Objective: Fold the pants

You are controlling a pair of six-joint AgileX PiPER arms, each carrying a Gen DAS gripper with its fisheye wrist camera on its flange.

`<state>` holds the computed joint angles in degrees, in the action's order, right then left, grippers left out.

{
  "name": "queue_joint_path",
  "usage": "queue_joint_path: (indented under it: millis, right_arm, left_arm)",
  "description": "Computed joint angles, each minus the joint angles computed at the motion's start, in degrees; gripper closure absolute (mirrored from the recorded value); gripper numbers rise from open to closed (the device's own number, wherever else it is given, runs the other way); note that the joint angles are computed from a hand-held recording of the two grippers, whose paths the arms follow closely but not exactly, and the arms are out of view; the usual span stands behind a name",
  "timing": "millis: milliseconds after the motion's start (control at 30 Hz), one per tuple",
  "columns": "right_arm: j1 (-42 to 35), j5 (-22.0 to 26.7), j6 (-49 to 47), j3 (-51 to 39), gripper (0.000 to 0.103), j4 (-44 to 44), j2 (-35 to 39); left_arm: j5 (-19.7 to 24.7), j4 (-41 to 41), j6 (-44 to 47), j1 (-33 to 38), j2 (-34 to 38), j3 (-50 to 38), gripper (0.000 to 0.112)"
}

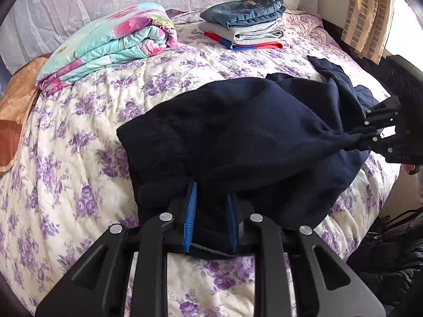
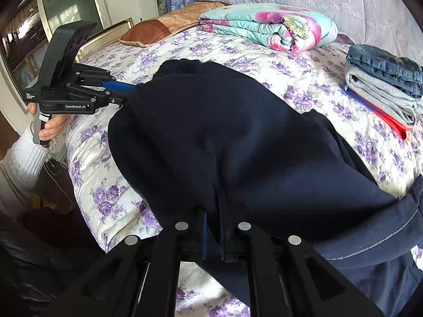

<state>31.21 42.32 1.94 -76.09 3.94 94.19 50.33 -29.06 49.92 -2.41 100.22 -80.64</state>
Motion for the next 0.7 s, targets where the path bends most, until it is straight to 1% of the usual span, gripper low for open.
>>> queue_joint_path:
  millis: [67, 133, 200, 300, 400, 433, 467, 533, 600, 633, 667, 700]
  right_arm:
    - [0.5, -1.4, 1.6, 1.6, 0.095, -0.9, 0.2]
    - [0.5, -2.3, 3.6, 2.8, 0.095, -0.8, 1.2]
    - [0.7, -4.1, 4.6, 4.4, 0.095, -0.7, 1.9]
    - [1.9, -6.6, 7.0, 7.4, 0.095, -2.8, 0.5]
    - [2.4, -7.5, 7.2, 9.4, 0.095, -2.9, -1.4]
    - [2.5, -7.8, 6.8, 10.2, 0.095, -2.8, -2.1]
    - [2.4, -7.9, 5.8, 10.7, 0.095, -2.0, -2.6]
    - [2.7, -8.5, 4.2, 12.2, 0.095, -1.3, -3.9]
    - [2.7, -8.5, 3.4, 12.8, 0.093, -1.2, -3.8]
    - [2.4, -8.6, 2.9, 12.8, 0.092, -0.2, -3.3]
    - [1.9, -9.2, 3.0, 13.1, 0.092, 0.5, -2.9]
    - [2.5, -9.5, 5.0, 13.2, 0.092, -0.8, -2.8]
  left_arm:
    - [0.5, -1.1, 1.5, 1.1, 0.1, 1.0, 0.092]
    - [0.7, 0.8, -0.8, 1.2, 1.6, 0.6, 0.092]
    - [2.9, -0.4, -0.5, 2.5, 3.3, -0.2, 0.094]
    - [4.3, -3.3, 2.2, 5.0, 0.3, 1.7, 0.094]
    - [7.7, -8.5, 6.4, 8.3, -4.1, 2.9, 0.094]
    - [7.6, -9.3, 6.5, 8.6, -5.9, 3.4, 0.090]
    - [7.9, -9.0, 5.2, 8.2, -6.8, 2.8, 0.083]
    - [8.7, -7.5, 1.1, 6.0, -7.4, 1.0, 0.072]
    - [8.7, -7.1, -2.2, 2.7, -7.3, -0.3, 0.072]
    - [7.8, -6.3, -4.1, 0.7, -6.8, -0.8, 0.071]
    - [6.4, -5.3, -7.3, -1.5, -5.7, -1.5, 0.069]
    - [6.5, -5.2, -10.2, -3.2, -3.4, -2.8, 0.069]
